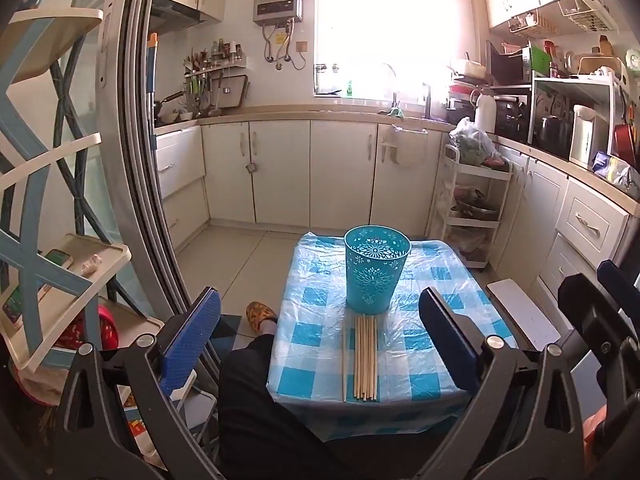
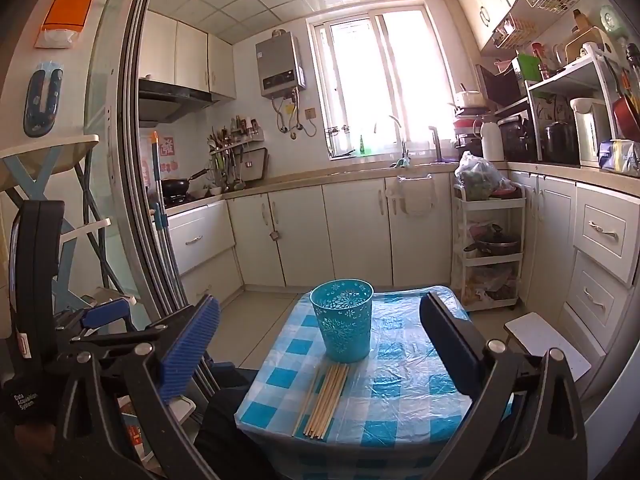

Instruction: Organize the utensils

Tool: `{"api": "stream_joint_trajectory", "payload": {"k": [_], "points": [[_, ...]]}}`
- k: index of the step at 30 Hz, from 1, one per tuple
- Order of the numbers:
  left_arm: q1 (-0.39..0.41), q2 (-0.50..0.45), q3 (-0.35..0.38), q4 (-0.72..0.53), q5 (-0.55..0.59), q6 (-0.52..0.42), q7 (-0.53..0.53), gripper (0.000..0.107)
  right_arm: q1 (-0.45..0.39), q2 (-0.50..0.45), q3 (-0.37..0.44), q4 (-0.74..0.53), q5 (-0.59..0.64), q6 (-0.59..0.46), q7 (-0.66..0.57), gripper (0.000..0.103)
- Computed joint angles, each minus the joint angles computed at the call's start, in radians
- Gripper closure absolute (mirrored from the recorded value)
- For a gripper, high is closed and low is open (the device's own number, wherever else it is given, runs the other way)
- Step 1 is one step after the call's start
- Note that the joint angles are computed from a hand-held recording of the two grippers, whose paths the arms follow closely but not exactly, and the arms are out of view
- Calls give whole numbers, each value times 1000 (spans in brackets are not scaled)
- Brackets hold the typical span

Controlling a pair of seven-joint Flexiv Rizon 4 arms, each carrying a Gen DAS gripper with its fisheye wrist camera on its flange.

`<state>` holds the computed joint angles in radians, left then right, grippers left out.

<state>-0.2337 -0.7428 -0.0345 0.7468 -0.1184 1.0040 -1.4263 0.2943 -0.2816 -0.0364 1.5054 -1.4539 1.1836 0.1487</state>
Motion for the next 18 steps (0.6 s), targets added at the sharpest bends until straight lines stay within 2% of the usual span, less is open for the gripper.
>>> {"api": "stream_joint_trajectory", "payload": {"k": [6,9,18], "points": [[1,6,-2,16,-2,10,1,11,1,11,5,19,-29,-5,25,7],[0,7,-1,18,-1,10,-2,11,0,-2,5,-4,15,-6,-16,7],[1,11,-4,32,-3,19,2,11,5,-10,-6,-8,-3,0,2,7]]}}
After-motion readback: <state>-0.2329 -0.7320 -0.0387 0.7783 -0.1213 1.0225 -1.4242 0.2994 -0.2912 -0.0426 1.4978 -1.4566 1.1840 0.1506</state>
